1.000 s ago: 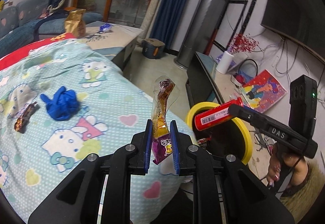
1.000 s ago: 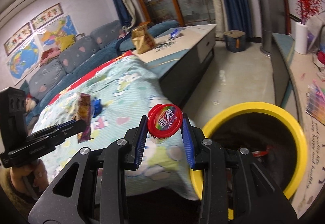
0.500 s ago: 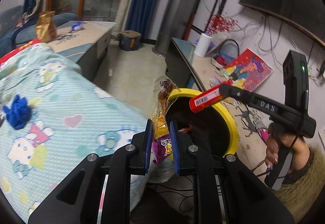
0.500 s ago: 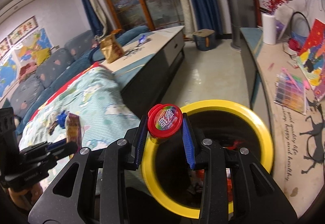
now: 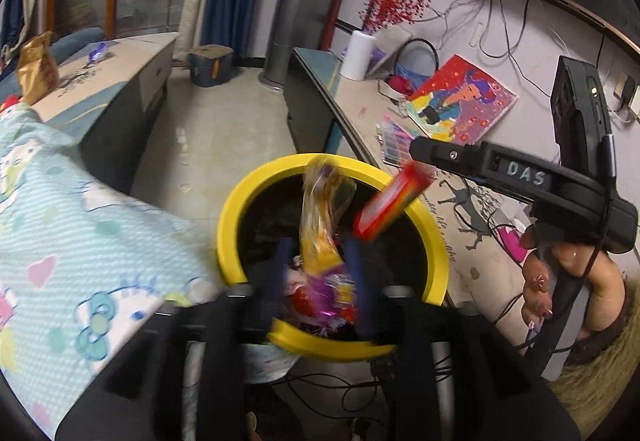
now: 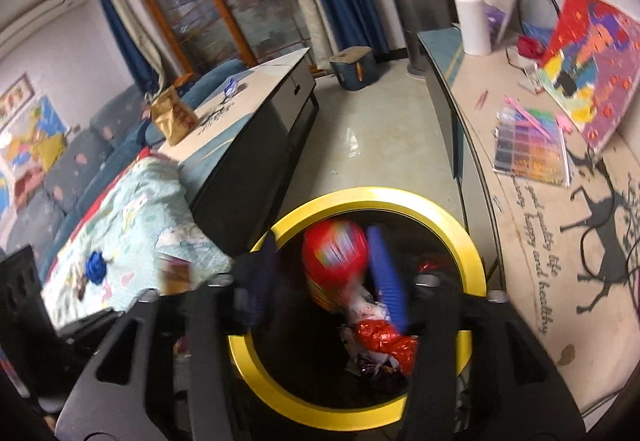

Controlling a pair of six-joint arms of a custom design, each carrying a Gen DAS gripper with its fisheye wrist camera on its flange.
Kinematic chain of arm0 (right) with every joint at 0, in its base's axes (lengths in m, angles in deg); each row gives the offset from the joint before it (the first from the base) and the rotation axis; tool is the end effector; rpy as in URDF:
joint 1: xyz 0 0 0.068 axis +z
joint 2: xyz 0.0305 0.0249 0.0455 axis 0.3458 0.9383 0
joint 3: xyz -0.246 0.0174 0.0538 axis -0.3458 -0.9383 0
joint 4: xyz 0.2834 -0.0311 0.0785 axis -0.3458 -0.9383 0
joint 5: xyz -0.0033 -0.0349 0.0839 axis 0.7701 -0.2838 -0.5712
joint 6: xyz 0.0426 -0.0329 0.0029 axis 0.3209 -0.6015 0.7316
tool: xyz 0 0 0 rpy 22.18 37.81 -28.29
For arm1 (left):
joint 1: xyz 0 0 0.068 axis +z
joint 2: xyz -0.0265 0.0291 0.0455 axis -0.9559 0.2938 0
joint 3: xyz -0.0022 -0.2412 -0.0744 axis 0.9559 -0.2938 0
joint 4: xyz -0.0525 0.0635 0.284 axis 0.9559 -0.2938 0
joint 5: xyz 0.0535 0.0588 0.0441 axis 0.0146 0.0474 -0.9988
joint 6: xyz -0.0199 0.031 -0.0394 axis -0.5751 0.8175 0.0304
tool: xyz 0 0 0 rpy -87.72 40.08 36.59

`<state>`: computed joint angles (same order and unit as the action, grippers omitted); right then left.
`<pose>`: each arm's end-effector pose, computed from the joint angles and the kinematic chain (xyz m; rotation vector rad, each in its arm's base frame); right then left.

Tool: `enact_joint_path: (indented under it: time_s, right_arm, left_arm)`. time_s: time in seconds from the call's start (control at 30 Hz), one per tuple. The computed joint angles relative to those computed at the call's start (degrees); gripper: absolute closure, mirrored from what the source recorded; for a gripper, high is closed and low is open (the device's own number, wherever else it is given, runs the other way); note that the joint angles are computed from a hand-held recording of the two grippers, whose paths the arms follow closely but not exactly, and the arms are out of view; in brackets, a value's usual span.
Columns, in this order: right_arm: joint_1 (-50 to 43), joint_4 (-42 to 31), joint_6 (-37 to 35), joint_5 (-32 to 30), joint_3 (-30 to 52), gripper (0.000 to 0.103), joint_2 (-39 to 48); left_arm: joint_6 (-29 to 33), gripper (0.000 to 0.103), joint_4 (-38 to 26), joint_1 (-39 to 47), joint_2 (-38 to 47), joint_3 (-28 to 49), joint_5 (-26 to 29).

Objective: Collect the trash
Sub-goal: 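Open both tools to drop the canister and wrapper into the bin, then move both tools back over the blue glove and brown wrapper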

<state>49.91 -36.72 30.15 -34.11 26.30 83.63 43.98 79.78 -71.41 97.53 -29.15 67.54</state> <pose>0.2999 0.1761 0.0958 -0.2041 2.3122 0.6223 0.2553 -0.0026 0.0711 0.0278 2.3288 -0.3323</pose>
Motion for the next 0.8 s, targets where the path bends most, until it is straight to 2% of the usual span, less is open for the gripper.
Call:
enact_joint_path:
  time_s: [0.03,0.1,0.2,0.43,0.67,0.8]
  right_arm:
    - [-0.4,-0.07,0.16,0.18,0.07,0.053,0.19]
    - [-0.73,-0.41,0.25,0.21,0.16,0.051,0.19]
    - [0.08,-0.25,0.47,0.6,-0.04,0.048,-0.36]
    - [6.32,0.02,-1.68,0.27,1.84,0.047,0.27]
    - [15.31,-0.95,-3.44,0.68,6.31,0.046,2.44]
    - [19.94,-1.41,-3.59,1.02,10.09,0.044,4.73]
  left_arm:
    - [-0.24,0.023,0.97,-0.28,0.46,-0.07,-0.37]
    - [-0.68,0.021,1.98,0.02,0.58,-0.37,-0.45]
    - [-0.61,0.01,2.37,1.78,-2.71,-2.78,-2.8]
    - [1.16,0.01,-1.28,13.36,-15.32,-8.71,-3.19]
    - [6.52,0.01,-7.74,29.86,-25.87,-11.01,1.68]
    - [9.23,0.01,-10.43,38.93,-28.56,-10.77,5.84]
